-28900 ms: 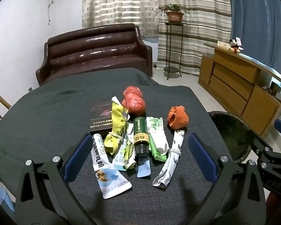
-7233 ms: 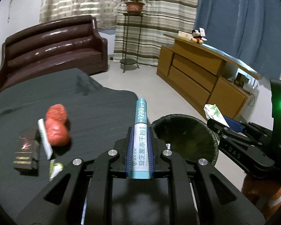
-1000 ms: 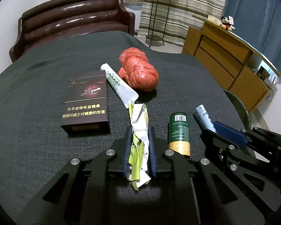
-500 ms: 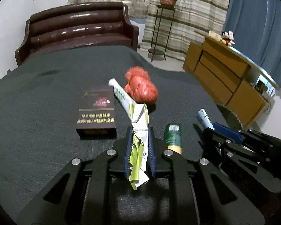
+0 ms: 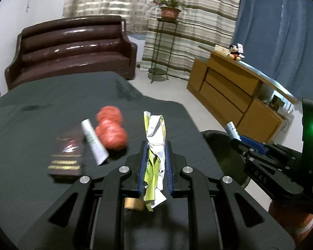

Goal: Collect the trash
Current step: 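Carry the wrapper and tube over the bin and open both tools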

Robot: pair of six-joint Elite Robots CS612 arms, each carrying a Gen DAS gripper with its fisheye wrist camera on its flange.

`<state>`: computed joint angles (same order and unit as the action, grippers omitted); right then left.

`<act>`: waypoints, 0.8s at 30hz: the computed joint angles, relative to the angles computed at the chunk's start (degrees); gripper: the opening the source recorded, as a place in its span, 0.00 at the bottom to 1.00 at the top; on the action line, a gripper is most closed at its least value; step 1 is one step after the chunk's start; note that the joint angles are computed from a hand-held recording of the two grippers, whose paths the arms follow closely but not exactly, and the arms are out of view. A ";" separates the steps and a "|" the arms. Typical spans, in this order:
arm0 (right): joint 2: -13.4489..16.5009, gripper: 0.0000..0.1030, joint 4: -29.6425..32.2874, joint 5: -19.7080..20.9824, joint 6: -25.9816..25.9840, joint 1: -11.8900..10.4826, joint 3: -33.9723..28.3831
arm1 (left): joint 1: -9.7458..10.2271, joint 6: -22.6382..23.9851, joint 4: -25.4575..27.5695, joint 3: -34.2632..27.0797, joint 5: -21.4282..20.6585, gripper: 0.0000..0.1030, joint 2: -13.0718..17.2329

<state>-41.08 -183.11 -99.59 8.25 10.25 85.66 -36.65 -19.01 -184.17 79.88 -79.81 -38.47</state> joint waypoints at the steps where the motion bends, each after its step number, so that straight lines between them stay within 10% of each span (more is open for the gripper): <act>1: -0.05 0.18 -0.20 -0.32 0.17 -0.29 0.17 | -0.14 0.21 0.37 -0.58 -0.20 0.15 0.25; 24: 0.96 0.18 -1.28 -0.12 4.42 -5.33 0.70 | -3.70 6.36 14.20 -17.93 -0.98 0.15 9.01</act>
<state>-40.12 -184.39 -99.71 12.68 4.92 86.36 -40.35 -12.65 -169.97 61.95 -80.79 -29.46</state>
